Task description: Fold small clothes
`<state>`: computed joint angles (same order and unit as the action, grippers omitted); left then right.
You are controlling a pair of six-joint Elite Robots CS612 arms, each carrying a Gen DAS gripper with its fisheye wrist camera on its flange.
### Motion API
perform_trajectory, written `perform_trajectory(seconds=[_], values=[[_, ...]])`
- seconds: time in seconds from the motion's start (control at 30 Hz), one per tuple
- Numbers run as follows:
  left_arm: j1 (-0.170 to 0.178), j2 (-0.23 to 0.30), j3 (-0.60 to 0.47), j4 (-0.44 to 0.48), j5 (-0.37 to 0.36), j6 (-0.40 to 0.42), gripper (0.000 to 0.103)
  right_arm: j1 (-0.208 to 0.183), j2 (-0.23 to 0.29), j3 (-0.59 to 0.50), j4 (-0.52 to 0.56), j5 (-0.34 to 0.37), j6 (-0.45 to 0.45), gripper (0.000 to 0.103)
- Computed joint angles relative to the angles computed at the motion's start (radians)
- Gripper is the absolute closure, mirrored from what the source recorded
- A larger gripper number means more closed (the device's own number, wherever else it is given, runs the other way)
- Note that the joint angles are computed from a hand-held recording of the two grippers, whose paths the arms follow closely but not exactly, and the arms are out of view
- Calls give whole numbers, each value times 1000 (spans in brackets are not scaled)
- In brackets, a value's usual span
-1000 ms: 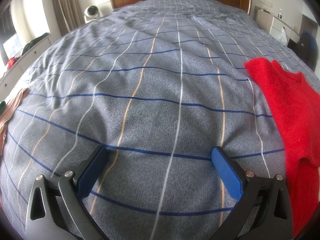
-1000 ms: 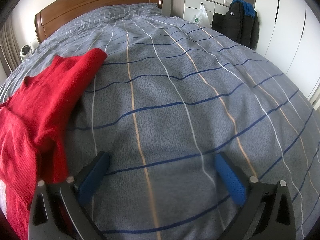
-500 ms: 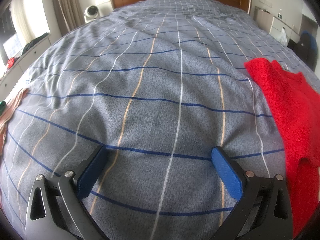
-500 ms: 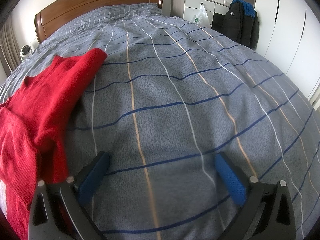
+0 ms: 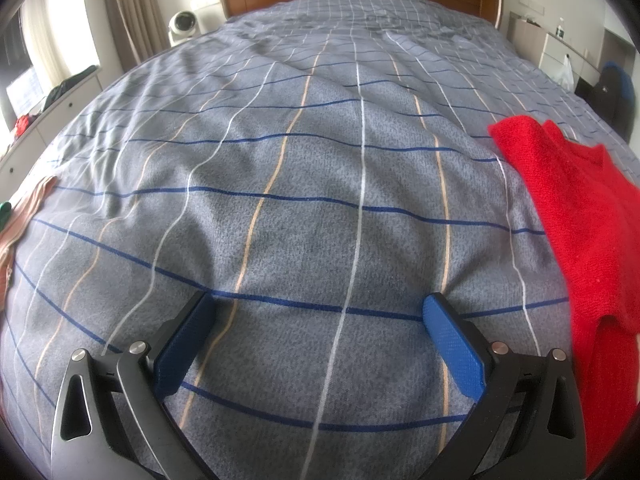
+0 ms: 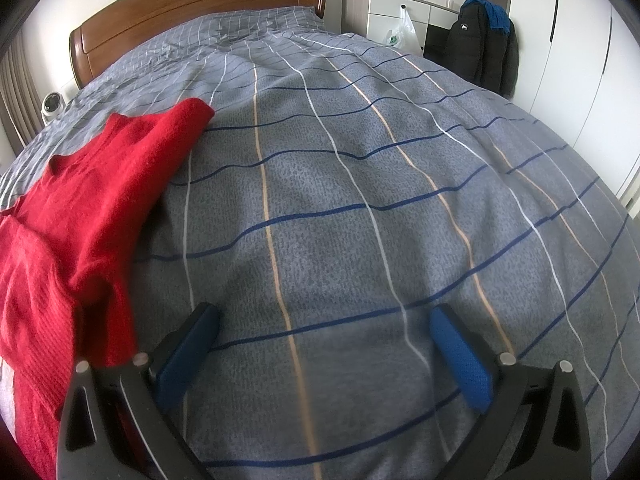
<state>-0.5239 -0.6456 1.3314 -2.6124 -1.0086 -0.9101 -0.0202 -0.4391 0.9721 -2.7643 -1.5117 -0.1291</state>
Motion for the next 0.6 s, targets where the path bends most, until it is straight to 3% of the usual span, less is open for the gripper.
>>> perform_trajectory(seconds=[0.6], values=[[0,0,0,1,0,0,0,-1,-4,10,-10,3,3,0]])
